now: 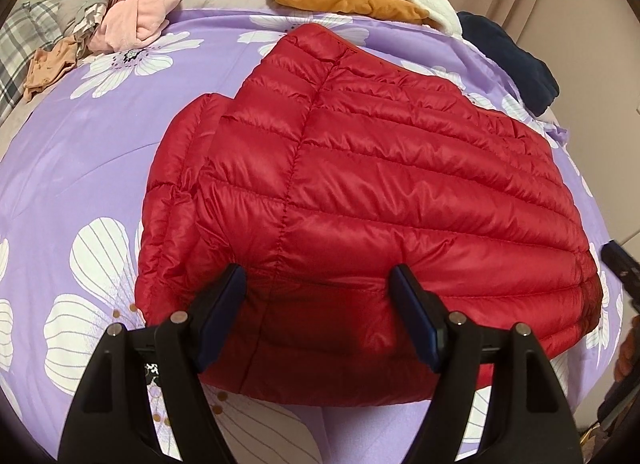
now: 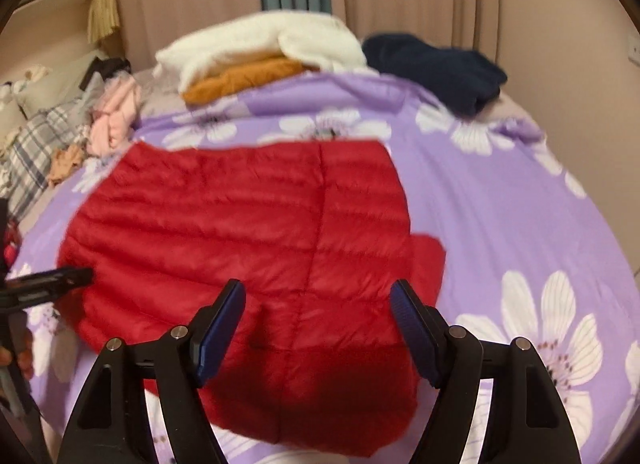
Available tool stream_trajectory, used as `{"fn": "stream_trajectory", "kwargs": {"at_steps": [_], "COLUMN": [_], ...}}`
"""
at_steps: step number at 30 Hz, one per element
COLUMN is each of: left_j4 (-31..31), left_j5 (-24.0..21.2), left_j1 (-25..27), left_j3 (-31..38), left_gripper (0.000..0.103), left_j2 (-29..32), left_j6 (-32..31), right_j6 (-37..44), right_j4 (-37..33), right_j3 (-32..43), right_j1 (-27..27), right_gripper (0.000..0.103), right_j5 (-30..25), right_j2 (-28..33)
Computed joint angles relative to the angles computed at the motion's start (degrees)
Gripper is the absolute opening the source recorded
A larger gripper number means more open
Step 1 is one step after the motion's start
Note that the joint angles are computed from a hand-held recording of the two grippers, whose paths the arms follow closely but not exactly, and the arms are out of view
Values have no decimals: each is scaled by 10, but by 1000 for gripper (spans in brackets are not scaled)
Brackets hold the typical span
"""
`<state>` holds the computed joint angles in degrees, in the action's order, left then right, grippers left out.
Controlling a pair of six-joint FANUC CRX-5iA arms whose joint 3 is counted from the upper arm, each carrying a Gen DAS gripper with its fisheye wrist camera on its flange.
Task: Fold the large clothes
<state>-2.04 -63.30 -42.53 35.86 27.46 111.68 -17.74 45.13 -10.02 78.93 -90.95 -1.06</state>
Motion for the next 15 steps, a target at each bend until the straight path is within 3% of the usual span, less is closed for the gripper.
{"fn": "stream_trajectory", "kwargs": {"at_steps": [6, 15], "left_j4": [0, 2], "left_j5": [0, 1], "left_j1": [0, 0], "left_j3": [0, 0], "left_gripper": [76, 76], "left_j2": [0, 1], "left_j6": [2, 2], "right_j6": [27, 70], "right_j4": [54, 13], "right_j3": [-9, 9], "right_j1": [2, -34], "right_gripper": [75, 75], "right_j5": [48, 112], "right_j2": [-1, 32]}}
